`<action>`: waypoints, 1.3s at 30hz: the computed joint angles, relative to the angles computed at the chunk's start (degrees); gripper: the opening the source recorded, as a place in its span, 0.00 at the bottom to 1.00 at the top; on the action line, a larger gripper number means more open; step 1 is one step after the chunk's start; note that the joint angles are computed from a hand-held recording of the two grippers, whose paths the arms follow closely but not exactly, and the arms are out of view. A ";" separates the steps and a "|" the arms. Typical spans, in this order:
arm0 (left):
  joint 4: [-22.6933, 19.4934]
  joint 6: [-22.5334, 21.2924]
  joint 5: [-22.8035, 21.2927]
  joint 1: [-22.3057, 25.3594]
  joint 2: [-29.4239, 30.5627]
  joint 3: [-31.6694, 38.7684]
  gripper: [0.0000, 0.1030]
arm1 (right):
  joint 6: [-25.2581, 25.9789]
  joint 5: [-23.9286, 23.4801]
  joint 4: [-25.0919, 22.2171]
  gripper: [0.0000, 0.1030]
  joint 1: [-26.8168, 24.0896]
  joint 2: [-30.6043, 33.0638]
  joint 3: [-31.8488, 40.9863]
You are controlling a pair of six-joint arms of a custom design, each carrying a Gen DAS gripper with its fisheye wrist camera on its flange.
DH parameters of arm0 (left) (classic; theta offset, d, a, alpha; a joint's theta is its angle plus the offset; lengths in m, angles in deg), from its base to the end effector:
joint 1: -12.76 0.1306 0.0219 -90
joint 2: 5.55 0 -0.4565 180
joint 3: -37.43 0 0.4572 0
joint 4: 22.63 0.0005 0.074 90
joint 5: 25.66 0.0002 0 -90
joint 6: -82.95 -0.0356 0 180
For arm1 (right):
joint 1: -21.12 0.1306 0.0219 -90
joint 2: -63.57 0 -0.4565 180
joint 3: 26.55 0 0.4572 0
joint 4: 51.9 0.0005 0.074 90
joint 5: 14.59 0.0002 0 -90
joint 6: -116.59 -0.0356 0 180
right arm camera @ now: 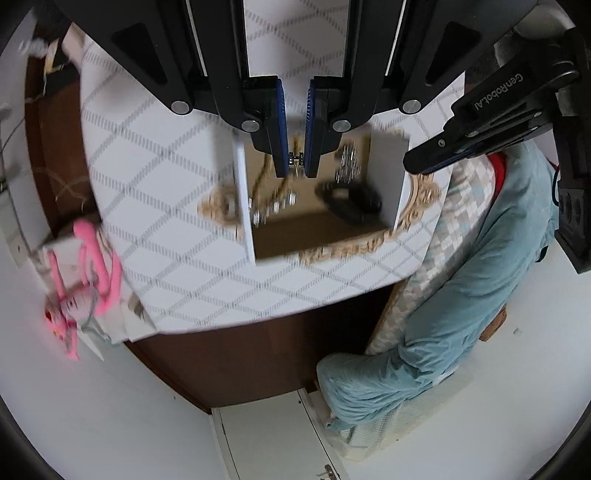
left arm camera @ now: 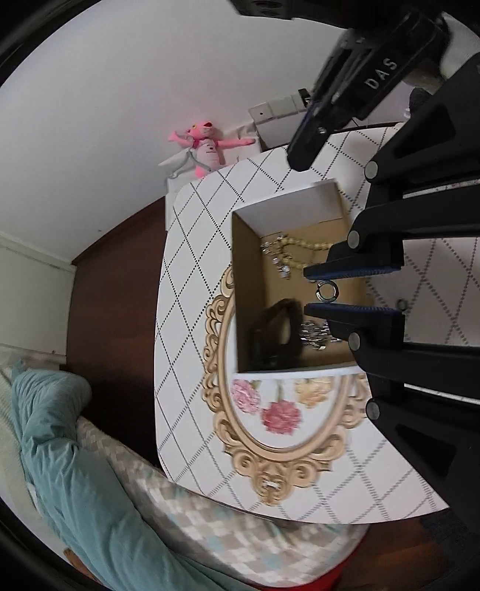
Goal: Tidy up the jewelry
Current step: 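Carry the ring and charm into the box and open both tools, then grasp the other small black ring with the right tool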
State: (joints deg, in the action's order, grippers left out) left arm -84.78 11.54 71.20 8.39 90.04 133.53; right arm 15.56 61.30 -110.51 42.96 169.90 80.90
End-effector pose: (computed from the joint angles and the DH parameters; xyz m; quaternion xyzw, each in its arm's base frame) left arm 0.5733 -0.0486 0.4927 -0.1052 0.9622 -0.1055 0.2281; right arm 0.6147 0.2552 0.4860 -0.1240 0.9453 0.1917 0.2331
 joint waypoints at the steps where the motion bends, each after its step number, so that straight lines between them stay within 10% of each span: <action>1: -0.85 0.28 0.32 0.42 1.20 1.26 0.10 | 0.29 -0.07 -1.07 0.09 -0.12 1.36 1.86; 8: -6.97 2.39 0.18 2.01 5.98 6.28 0.16 | 4.29 -0.12 -11.73 0.10 -0.10 10.71 14.51; 12: -6.53 2.17 -3.72 1.98 5.62 6.29 0.64 | 4.84 0.38 -12.93 0.18 -0.05 11.54 15.34; 18: -5.71 0.89 -9.23 1.36 4.63 5.02 0.74 | 5.56 4.46 -11.70 0.38 0.38 10.16 12.97; 23: -3.56 0.56 -13.33 0.91 3.09 2.28 1.00 | 7.15 13.06 -10.56 0.90 1.55 8.90 10.76; 39: -1.99 1.91 -18.78 0.41 -2.43 -1.69 1.00 | 5.24 18.57 -4.75 1.00 2.40 2.02 4.47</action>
